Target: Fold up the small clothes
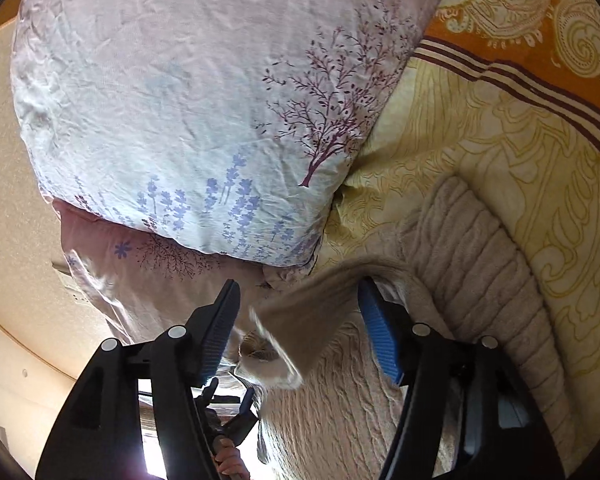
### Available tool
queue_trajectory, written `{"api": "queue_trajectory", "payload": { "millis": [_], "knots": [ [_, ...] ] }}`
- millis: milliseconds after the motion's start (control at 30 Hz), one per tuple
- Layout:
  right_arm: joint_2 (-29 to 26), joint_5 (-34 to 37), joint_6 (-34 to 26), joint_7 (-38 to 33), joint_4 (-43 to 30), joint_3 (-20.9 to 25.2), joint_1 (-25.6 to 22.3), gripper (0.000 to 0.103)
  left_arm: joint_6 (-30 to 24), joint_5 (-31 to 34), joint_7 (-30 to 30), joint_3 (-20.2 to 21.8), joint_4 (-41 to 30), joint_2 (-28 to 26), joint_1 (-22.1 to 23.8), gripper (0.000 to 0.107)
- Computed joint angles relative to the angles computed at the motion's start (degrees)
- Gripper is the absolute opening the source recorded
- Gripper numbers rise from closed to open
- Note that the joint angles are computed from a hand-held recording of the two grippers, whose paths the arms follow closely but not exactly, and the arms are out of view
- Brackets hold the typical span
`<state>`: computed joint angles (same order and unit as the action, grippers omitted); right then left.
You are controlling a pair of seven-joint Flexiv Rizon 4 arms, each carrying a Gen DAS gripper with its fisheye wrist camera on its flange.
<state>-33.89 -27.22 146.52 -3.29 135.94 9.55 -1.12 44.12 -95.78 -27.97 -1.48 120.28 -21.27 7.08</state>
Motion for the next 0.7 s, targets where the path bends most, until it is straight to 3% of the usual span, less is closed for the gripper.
{"api": "queue_trajectory", "payload": {
  "millis": [167,367,533,700],
  "knots": [
    [6.0,3.7,-3.1,-4.5,3.5,-1.6,1.9,0.063,2.4,2.5,2.8,1.7,2.1,3.4,-0.1,0.078],
    [16.6,-0.8,-18.9,-11.4,8.7,-2.5,-0.1,0.063,9.0,5.0,8.6,3.8,6.1,6.9,-0.3,0.076],
    [17.4,-6.4,-23.5,-12.7,11.1,-0.3,-3.5,0.057,13.2,8.1,13.8,4.4,8.9,8.2,-0.4,0.072],
    [18.9,-0.9,-30.8,-17.6,10.8,-0.3,1.3,0.050,17.9,11.5,17.7,3.5,11.1,9.0,-2.1,0.060]
  ]
}}
